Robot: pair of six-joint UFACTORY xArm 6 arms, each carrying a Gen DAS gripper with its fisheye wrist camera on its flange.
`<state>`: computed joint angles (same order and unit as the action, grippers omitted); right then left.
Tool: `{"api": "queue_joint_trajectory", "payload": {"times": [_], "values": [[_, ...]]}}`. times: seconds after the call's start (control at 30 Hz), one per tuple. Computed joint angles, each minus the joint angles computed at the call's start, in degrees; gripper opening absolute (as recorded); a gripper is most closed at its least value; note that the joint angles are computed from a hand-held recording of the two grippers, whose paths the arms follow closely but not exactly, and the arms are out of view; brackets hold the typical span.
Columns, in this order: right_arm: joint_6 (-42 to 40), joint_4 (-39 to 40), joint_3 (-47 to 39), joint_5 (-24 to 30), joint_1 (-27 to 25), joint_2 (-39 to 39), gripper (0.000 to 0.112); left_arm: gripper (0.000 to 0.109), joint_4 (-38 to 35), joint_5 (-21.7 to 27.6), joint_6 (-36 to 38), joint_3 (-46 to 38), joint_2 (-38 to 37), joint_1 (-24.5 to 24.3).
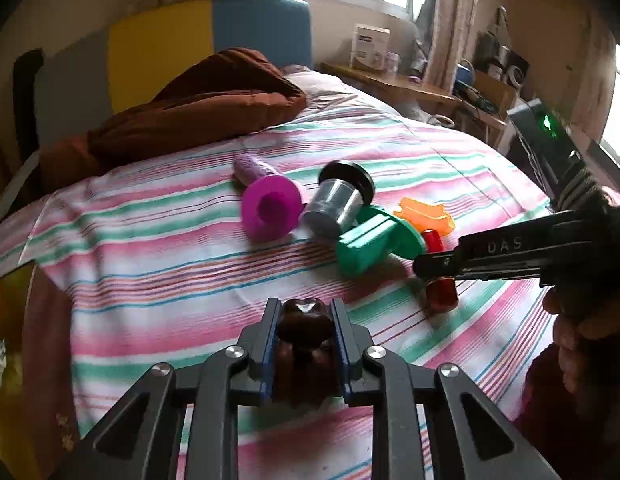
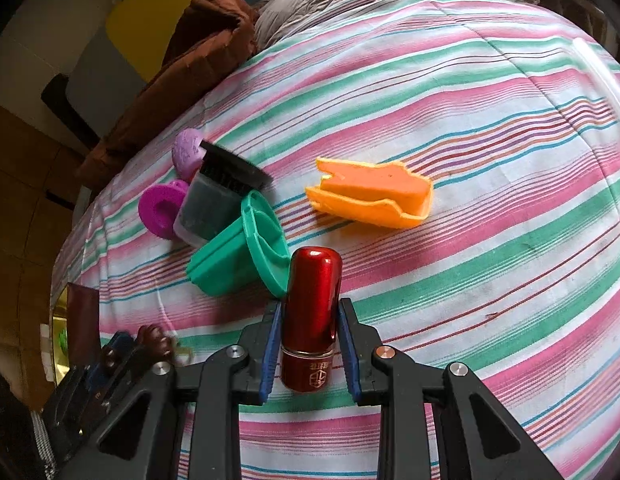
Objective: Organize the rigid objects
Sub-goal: 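Grasp the brown comb piece with the left tool while the right tool holds the red cylinder, then place the comb piece in the tray with the left tool while the right lowers the cylinder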
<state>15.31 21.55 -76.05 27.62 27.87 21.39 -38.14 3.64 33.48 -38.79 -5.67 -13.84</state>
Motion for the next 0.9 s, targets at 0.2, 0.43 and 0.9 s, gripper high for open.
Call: {"api": "queue_joint_trajectory", "payload": {"times": [0.2, 0.43, 0.9], "values": [[-0.3, 2.5, 4.8, -7.2, -0.3, -3.3, 0.027, 0.023, -11.0, 3.9, 5.6, 2.8, -6.6, 2.3], [-11.3, 14.9, 5.0, -11.3, 1.1, -3.9, 0.027, 0.023, -19.5, 8.1, 13.2, 7.9, -18.0, 6.1], [-21.1, 16.4, 2.1, -10.5, 4.9, -2.5, 0.027, 0.023, -17.1, 14.5, 13.6, 13.7, -28.8, 24.1]]}}
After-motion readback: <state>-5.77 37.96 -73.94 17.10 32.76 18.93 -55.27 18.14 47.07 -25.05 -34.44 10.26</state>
